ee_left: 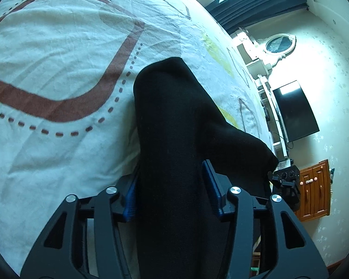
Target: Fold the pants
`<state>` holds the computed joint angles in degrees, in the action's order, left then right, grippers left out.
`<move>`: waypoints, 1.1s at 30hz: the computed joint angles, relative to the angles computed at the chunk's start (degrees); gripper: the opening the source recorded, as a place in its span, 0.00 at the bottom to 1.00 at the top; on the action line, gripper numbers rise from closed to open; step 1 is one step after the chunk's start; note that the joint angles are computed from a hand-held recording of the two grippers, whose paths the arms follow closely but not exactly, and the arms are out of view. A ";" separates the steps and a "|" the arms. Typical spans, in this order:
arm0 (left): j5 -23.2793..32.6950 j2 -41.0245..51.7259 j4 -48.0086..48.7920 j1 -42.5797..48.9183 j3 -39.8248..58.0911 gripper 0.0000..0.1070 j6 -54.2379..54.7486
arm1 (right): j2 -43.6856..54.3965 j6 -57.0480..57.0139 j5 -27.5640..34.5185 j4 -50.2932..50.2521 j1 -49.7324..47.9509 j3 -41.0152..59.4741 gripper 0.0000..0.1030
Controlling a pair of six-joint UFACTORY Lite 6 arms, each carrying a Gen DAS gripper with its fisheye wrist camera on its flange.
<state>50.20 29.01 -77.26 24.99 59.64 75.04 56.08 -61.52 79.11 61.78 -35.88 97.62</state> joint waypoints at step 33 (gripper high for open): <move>-7.25 -24.81 -5.09 -2.98 -28.69 0.29 7.13 | -15.57 -7.39 -1.24 -7.24 -7.68 -24.41 0.37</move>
